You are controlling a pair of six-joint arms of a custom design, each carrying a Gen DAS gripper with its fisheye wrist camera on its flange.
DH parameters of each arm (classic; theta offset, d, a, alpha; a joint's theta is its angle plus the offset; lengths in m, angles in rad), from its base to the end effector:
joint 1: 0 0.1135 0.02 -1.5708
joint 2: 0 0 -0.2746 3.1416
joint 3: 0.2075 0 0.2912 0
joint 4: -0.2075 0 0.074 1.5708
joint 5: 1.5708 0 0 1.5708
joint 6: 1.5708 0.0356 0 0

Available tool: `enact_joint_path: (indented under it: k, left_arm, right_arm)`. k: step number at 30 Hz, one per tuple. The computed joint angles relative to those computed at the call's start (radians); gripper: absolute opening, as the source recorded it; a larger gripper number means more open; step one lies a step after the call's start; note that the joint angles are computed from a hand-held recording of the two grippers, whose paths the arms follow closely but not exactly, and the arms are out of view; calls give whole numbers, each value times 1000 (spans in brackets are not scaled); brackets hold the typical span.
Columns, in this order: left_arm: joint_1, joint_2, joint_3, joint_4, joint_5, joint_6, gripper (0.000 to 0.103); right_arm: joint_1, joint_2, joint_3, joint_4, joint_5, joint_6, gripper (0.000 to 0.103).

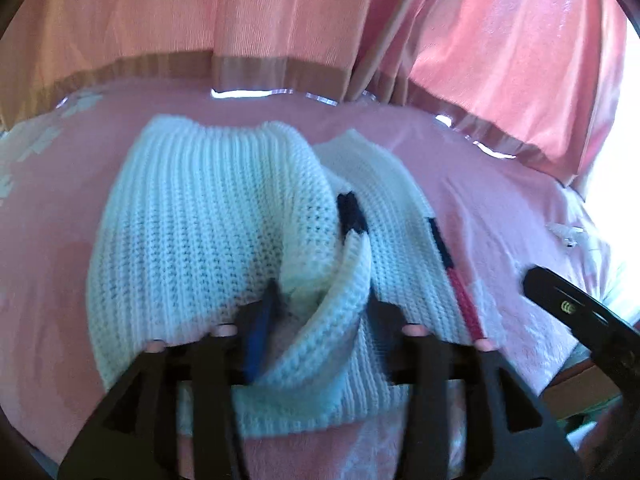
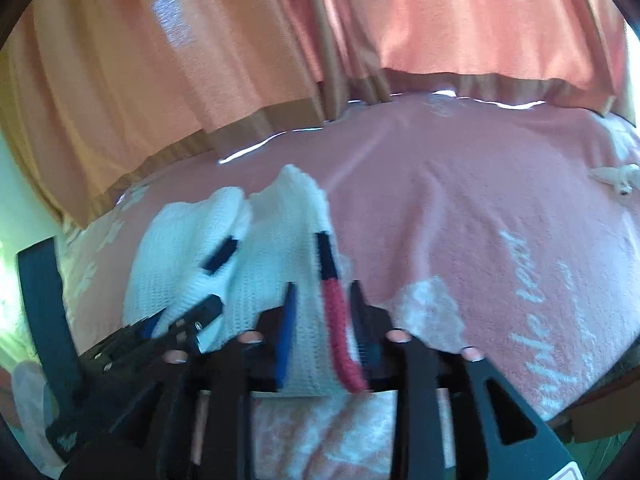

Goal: Fold small clothes

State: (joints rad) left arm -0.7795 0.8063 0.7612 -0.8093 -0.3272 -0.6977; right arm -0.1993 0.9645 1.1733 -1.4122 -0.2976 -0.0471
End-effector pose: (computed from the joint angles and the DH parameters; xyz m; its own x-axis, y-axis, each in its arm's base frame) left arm 0.1418 -0.1240 0.2775 -0.7423 -0.1218 -0.6589 0.0504 0.9704 -0.2361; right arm 0.1674 -0.0232 0.3561 -0.9178 0.1395 -0.3717 0.0429 0.9656 0.2564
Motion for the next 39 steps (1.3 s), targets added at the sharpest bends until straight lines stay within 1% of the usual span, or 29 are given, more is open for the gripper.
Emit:
enact_joint_path:
  k: [1, 2, 3, 4, 5, 6, 7, 8, 10, 13, 15, 16, 17, 18, 19, 21, 22, 25, 26, 28, 29, 30, 31, 32, 34, 36, 38, 39]
  left_arm:
    - [-27, -52, -7, -30, -28, -16, 68]
    - [-68, -117, -19, -70, -76, -33, 68]
    - [-98, -132, -16, -90, -110, -42, 68]
    - [-151, -166, -19, -141, -176, -62, 69]
    - [-185, -185, -23, -174, -216, -78, 69]
    - [-198, -193, -27, -190, -233, -89, 69]
    - [-210, -211, -42, -202, -237, -102, 69]
    - [-205, -217, -50, -203, -232, -102, 69]
    - [-185, -212, -68, -190, -197, -105, 69]
    - [-139, -200, -93, -148, -142, -99, 69]
    - [-125, -190, -105, -136, -126, -99, 68]
    - [-121, -186, -110, -134, -119, -95, 67]
    - [-121, -183, -113, -136, -122, -95, 64]
    - [-122, -180, -114, -135, -122, -95, 62]
    - [-115, -178, -115, -135, -112, -89, 59]
    - [-90, -188, -112, -129, -88, -85, 56]
    - [-73, -203, -107, -119, -65, -74, 56]
    - [-71, -193, -71, -113, -54, -62, 55]
    - [-68, -186, -69, -104, -44, -57, 55]
    - [-52, -174, -81, -71, 14, -42, 55]
    - [-49, -166, -87, -66, 36, -47, 55]
    - [-43, -167, -94, -60, 60, -50, 56]
    - [-44, -189, -109, -55, 88, -59, 56]
    - [-62, -207, -114, -65, 84, -73, 59]
    - [-118, -227, -111, -112, 20, -82, 61]
    - [-161, -254, -103, -171, -32, -84, 61]
    - [-188, -299, -90, -243, -68, -76, 66]
    - [-191, -313, -87, -261, -74, -69, 67]
  right_arm:
    - [15, 14, 16, -8, -25, -2, 46]
    - [30, 32, 31, -13, -44, -6, 49]
    - [45, 59, 57, -26, -73, -16, 55]
    - [62, 99, 91, -50, -121, -43, 64]
    - [89, 145, 122, -67, -156, -68, 68]
    - [116, 181, 143, -79, -174, -86, 73]
    - [158, 244, 172, -84, -192, -113, 73]
    - [176, 275, 182, -80, -197, -120, 73]
    - [240, 371, 195, -43, -168, -105, 73]
    - [296, 479, 169, 10, -164, -69, 73]
    - [312, 525, 138, 45, -166, -44, 73]
    - [320, 545, 117, 57, -175, -23, 69]
    - [320, 551, 93, 65, -191, -2, 59]
    - [317, 560, 84, 66, -221, 14, 30]
    - [310, 565, 82, 55, -263, 27, 24]
    - [306, 522, 95, 68, -275, 40, 20]
    - [297, 495, 119, 68, -285, 32, 20]
    - [203, 425, 181, 28, -367, -12, 19]
    - [171, 399, 178, 24, -334, -43, 20]
    - [142, 398, 126, 22, -184, -81, 21]
    - [120, 407, 83, 17, -113, -79, 21]
    - [96, 427, 50, 7, -79, -78, 22]
    - [77, 431, 33, 5, -78, -86, 24]
    - [57, 424, 24, 6, -96, -96, 26]
    - [28, 413, 35, -23, -132, -128, 33]
    - [-5, 374, 42, -58, -144, -163, 36]
    - [-50, 338, 52, -123, -167, -217, 38]
    - [-72, 326, 54, -148, -183, -234, 41]
